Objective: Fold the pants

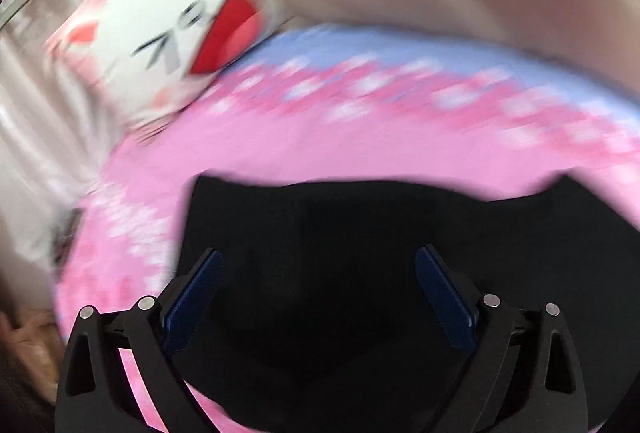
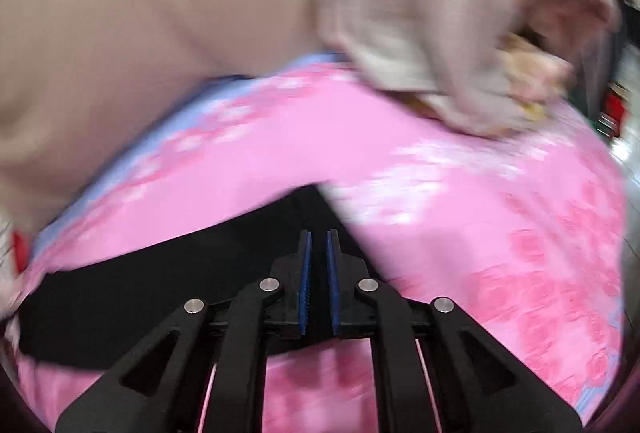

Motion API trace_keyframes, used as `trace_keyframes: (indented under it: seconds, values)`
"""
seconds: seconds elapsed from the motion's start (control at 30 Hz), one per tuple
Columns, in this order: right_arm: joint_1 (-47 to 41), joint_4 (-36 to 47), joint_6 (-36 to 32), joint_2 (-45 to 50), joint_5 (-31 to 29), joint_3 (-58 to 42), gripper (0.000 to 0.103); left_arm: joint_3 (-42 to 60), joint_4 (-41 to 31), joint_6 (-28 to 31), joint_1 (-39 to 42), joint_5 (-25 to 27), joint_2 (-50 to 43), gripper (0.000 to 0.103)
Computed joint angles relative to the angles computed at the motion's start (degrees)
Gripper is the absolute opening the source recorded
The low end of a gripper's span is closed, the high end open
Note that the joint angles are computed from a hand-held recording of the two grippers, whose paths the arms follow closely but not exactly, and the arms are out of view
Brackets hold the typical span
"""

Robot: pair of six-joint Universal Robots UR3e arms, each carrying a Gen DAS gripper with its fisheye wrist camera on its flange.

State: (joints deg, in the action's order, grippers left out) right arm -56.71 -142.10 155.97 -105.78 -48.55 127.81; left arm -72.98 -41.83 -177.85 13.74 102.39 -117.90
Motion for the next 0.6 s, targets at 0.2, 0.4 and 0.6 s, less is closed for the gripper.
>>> trace_keyframes:
  seconds: [0.2,0.4,0.6]
  values:
    - [24.8,-16.7,-5.2,11.1,-16.3,1.8,0.006,11.8,-2.5,2.4,-22.3,-1.5,-8.2,0.097]
    - [-1.0,0.0,-13.7,-8.7,-13.4,8.0,0.014,9.3,3.1,9.0,-32.0,13.9,-14.6,0.098]
    - [-7.6,-3.4,-10.4,-0.5,-3.0,4.1,0.085,14.1,-1.3,4.9,-34.4,13.2,-15.1,0.097]
